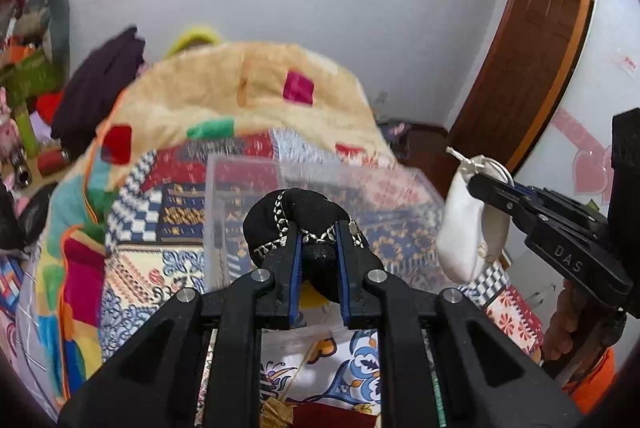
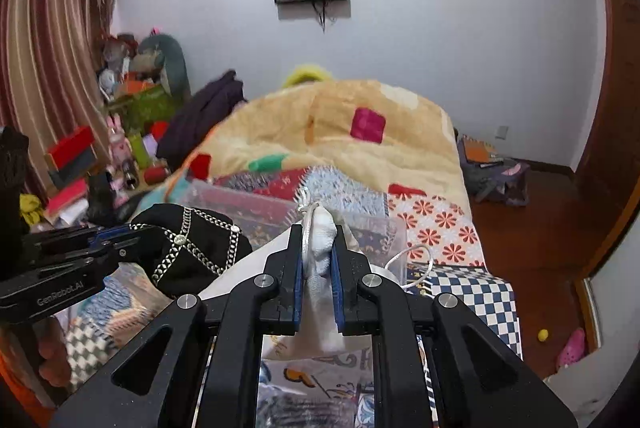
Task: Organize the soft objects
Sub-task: 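Carry the hat with the left tool while the right tool carries the pouch into the clear box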
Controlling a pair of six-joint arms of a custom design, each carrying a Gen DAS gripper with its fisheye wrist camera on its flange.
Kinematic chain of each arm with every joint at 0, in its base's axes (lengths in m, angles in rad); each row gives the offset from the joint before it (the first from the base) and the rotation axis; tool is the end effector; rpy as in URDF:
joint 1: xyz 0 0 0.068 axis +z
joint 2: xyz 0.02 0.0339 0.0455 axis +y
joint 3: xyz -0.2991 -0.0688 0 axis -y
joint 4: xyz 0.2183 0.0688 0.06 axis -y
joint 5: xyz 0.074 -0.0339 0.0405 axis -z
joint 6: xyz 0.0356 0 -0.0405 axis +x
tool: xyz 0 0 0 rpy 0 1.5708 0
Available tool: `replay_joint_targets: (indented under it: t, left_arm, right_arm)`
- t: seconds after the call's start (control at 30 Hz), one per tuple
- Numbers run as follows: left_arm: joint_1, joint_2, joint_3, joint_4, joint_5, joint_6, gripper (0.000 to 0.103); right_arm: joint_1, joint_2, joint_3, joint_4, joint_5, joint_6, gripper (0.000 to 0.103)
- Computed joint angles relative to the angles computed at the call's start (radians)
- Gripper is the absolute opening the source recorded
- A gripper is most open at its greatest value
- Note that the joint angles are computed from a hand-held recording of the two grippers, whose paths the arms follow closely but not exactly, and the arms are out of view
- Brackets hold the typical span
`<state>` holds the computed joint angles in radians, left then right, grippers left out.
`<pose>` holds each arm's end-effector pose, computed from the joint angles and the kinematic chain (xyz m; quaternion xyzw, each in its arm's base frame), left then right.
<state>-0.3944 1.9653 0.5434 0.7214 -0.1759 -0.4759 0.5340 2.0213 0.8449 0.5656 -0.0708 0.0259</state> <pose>0.2886 -0.1134 0.1123 -0.0738 0.9010 -0.1048 0.4144 0.3251 0.1952 0.1415 -0.2386 0.8539 0.1577 0.4348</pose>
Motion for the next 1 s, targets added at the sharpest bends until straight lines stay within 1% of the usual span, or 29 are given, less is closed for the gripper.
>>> replay_joint_targets:
  t: [0.1,0.23,0.3,0.4,0.43,0.47,0.5,0.53,0.6,0.67,0.73,0.8,0.83,0.9,0.93,1.0]
  left_arm:
    - [0.016,0.056,0.069,-0.077,0.028,0.001,0.015]
    - [0.011,0.120,0.157,-0.165,0.016,0.008,0.015]
    - [0.014,0.142,0.188,-0.190,0.017,0.012,0.015]
    - [0.031,0.165,0.225,-0.222,0.049,0.011,0.019]
    - [0.032,0.171,0.240,-0.240,0.059,0.014,0.023]
    - [0.034,0.176,0.254,-0.254,0.062,0.018,0.028]
    - [0.031,0.177,0.263,-0.265,0.060,0.020,0.030]
    - [0.025,0.176,0.268,-0.275,0.052,0.023,0.033]
    - [0.008,0.164,0.250,-0.261,0.032,0.030,0.039]
    - [-0.007,0.146,0.222,-0.237,0.012,0.038,0.047]
    - [-0.028,0.117,0.183,-0.211,-0.021,0.044,0.050]
    - [-0.047,0.080,0.141,-0.187,-0.052,0.054,0.051]
    - [-0.063,0.052,0.109,-0.169,-0.072,0.054,0.054]
    - [-0.082,0.010,0.062,-0.143,-0.102,0.051,0.060]
    - [-0.096,-0.013,0.034,-0.125,-0.120,0.047,0.063]
    - [-0.127,-0.058,-0.022,-0.098,-0.161,0.038,0.065]
  right_arm:
    - [0.004,0.056,0.074,-0.078,0.005,-0.024,0.011]
    - [0.017,0.117,0.157,-0.151,0.031,-0.044,0.011]
    - [0.021,0.140,0.203,-0.197,0.037,-0.055,0.011]
    - [0.021,0.165,0.254,-0.268,0.031,-0.074,0.012]
    - [0.023,0.171,0.268,-0.285,0.035,-0.079,0.013]
    - [0.027,0.173,0.270,-0.295,0.042,-0.085,0.015]
    - [0.026,0.172,0.270,-0.303,0.042,-0.093,0.017]
    - [0.026,0.167,0.261,-0.306,0.041,-0.100,0.023]
    - [0.023,0.157,0.240,-0.291,0.031,-0.103,0.040]
    - [0.020,0.132,0.200,-0.251,0.024,-0.103,0.046]
    - [0.013,0.099,0.155,-0.218,0.011,-0.105,0.049]
    - [0.004,0.063,0.111,-0.192,-0.008,-0.102,0.054]
    - [-0.002,0.040,0.081,-0.171,-0.018,-0.100,0.056]
    - [-0.009,-0.003,0.022,-0.125,-0.030,-0.094,0.065]
    - [-0.014,-0.026,-0.014,-0.098,-0.039,-0.092,0.067]
    - [-0.020,-0.065,-0.071,-0.060,-0.051,-0.085,0.071]
